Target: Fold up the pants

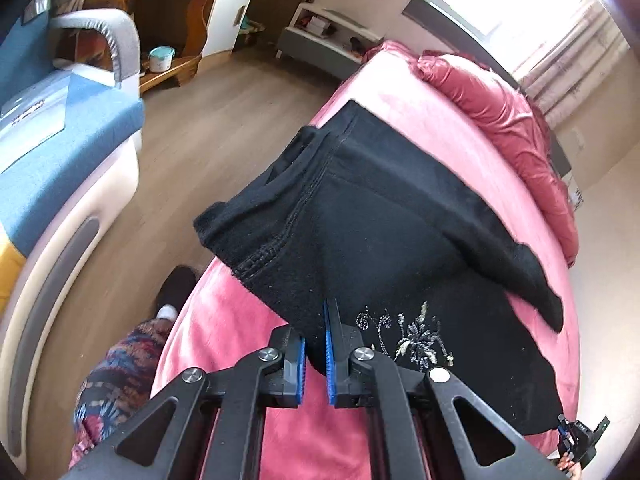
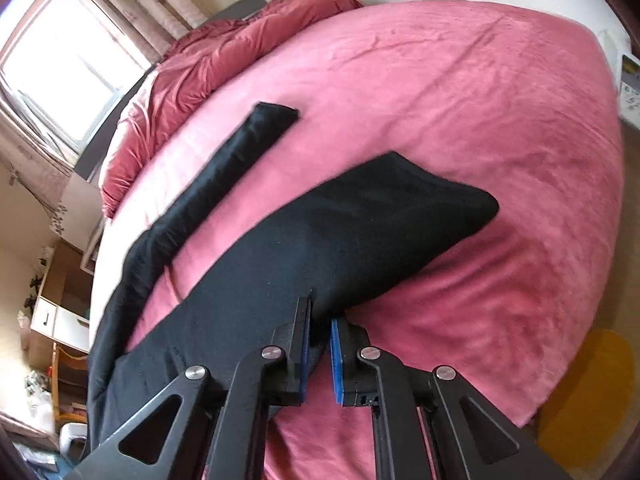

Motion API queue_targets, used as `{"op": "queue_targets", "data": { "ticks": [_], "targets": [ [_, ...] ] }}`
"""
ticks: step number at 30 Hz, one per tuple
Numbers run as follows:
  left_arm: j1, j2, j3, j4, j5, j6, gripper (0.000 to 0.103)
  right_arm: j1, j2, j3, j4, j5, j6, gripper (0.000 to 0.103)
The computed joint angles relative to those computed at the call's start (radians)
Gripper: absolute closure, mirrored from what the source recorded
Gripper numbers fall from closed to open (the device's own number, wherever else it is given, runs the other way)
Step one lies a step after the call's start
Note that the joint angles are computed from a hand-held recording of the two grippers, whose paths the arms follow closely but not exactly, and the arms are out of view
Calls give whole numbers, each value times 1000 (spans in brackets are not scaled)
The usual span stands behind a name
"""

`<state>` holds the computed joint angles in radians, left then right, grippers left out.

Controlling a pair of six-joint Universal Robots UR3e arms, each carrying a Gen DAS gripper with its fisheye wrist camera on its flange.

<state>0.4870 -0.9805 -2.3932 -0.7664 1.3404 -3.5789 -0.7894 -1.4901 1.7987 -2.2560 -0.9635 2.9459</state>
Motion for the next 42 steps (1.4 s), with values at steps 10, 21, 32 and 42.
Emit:
{"op": "queue_targets", "data": {
  "ticks": [10, 21, 32, 42],
  "targets": [
    [-45, 85, -25, -162, 31, 24, 96, -134, -122, 142, 50, -14, -100, 95],
    [-23, 110, 50, -321, 99, 62, 76, -111, -99, 142, 19, -118, -67, 67],
    [137, 45, 180, -253, 14, 118, 76, 18, -205, 78, 51, -71, -96, 55],
    [6, -568, 534, 3, -29, 16, 71, 486, 8, -78, 31, -102, -68, 51]
  ]
}}
